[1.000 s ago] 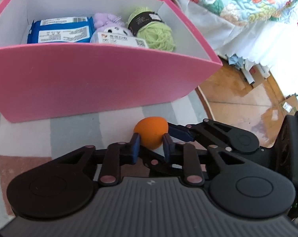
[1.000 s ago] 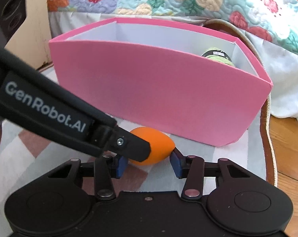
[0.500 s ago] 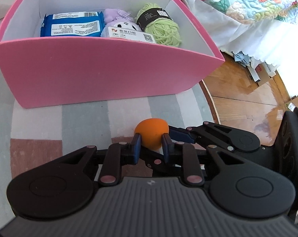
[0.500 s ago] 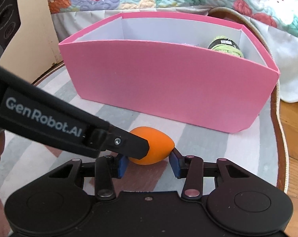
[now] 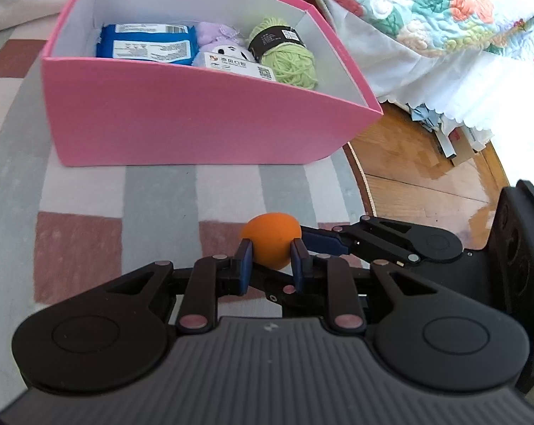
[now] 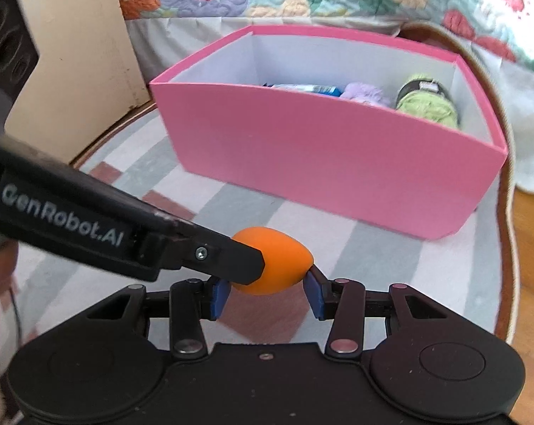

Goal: Organize objects
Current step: 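Lift the orange sponge with the left gripper and carry it over the box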

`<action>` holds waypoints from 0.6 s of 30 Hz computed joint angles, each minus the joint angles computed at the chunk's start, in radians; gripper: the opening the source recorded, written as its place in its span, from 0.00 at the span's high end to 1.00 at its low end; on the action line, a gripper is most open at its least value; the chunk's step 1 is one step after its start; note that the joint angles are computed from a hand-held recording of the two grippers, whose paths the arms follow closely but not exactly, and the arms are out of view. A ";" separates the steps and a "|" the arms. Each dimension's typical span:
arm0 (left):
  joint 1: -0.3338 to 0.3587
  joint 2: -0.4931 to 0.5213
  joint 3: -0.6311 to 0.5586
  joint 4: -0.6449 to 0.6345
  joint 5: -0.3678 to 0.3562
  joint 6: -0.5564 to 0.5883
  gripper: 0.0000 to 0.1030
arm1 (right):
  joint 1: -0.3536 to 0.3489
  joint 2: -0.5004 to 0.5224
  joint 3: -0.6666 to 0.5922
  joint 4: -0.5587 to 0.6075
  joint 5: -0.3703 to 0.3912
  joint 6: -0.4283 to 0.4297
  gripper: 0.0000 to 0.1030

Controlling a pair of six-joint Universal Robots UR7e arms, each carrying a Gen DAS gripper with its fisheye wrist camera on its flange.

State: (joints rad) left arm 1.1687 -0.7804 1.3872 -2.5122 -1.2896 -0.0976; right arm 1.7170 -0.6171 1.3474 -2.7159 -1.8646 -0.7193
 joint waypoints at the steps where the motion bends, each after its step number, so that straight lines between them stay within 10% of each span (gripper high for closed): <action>1: -0.003 -0.006 0.006 0.002 0.004 -0.003 0.79 | 0.001 -0.005 0.005 0.005 0.004 -0.002 0.51; 18: -0.067 -0.107 0.077 0.021 0.030 -0.075 0.78 | 0.088 -0.061 0.020 0.081 -0.100 -0.013 0.51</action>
State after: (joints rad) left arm 1.1021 -0.8872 1.4645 -2.4916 -1.2596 -0.1728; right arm 1.8053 -0.6786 1.3675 -2.6350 -1.9643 -0.7328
